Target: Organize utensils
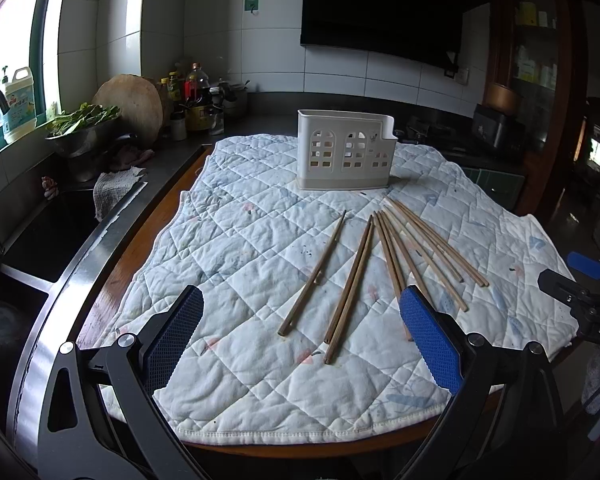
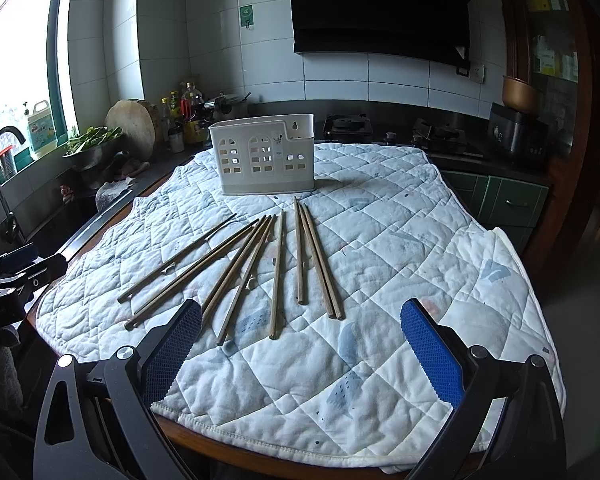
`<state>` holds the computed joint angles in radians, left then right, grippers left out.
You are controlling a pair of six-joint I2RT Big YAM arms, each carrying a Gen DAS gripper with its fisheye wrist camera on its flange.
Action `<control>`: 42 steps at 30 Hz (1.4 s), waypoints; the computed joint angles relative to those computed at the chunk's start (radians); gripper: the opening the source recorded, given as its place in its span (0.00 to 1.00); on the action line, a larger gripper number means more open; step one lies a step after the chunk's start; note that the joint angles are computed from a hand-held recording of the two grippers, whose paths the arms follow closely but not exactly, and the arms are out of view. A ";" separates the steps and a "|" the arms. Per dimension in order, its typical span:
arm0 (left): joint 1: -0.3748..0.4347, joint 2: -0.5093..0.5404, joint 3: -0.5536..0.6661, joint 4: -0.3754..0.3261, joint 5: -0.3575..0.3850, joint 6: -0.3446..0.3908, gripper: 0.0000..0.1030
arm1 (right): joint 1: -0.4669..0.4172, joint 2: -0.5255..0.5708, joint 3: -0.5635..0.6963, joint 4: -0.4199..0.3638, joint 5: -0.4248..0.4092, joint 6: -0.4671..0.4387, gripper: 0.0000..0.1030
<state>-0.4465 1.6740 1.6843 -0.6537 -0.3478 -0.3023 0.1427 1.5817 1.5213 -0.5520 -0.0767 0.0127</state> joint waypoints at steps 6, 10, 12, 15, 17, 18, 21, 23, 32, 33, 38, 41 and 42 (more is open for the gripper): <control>-0.002 0.000 -0.002 0.002 -0.003 0.000 0.94 | 0.002 0.005 0.014 -0.011 -0.002 0.002 0.94; -0.002 0.000 -0.002 0.003 -0.005 0.000 0.94 | 0.007 0.007 0.011 -0.006 0.002 0.005 0.94; 0.000 -0.001 -0.006 0.007 -0.005 0.001 0.94 | 0.003 0.006 0.008 -0.004 -0.001 0.004 0.93; 0.002 -0.001 -0.007 0.008 -0.003 0.000 0.94 | 0.007 0.002 0.007 -0.007 0.004 0.007 0.93; 0.003 0.001 -0.007 0.009 -0.002 -0.001 0.94 | 0.006 0.005 0.011 -0.008 0.005 0.006 0.93; 0.004 0.002 -0.008 0.010 0.000 -0.002 0.94 | 0.007 0.010 0.013 -0.006 0.006 0.007 0.93; 0.005 0.007 -0.007 0.013 0.003 -0.001 0.94 | 0.004 0.011 0.013 -0.008 0.004 0.005 0.93; 0.006 0.009 -0.007 0.013 0.003 0.000 0.94 | 0.002 0.011 0.011 -0.007 0.001 0.003 0.93; 0.013 0.023 -0.005 0.010 0.000 -0.014 0.94 | -0.004 0.019 0.016 -0.012 -0.001 0.001 0.93; 0.014 0.024 -0.005 0.010 -0.001 -0.014 0.94 | -0.005 0.020 0.017 -0.012 -0.002 0.001 0.93; 0.022 0.031 -0.001 0.013 0.012 -0.021 0.94 | -0.008 0.031 0.027 -0.018 -0.006 0.000 0.91; 0.024 0.033 -0.002 0.017 0.014 -0.017 0.94 | -0.013 0.038 0.032 -0.026 -0.015 -0.002 0.85; 0.024 0.033 -0.003 0.018 0.011 -0.016 0.94 | -0.015 0.039 0.033 -0.027 -0.017 -0.003 0.85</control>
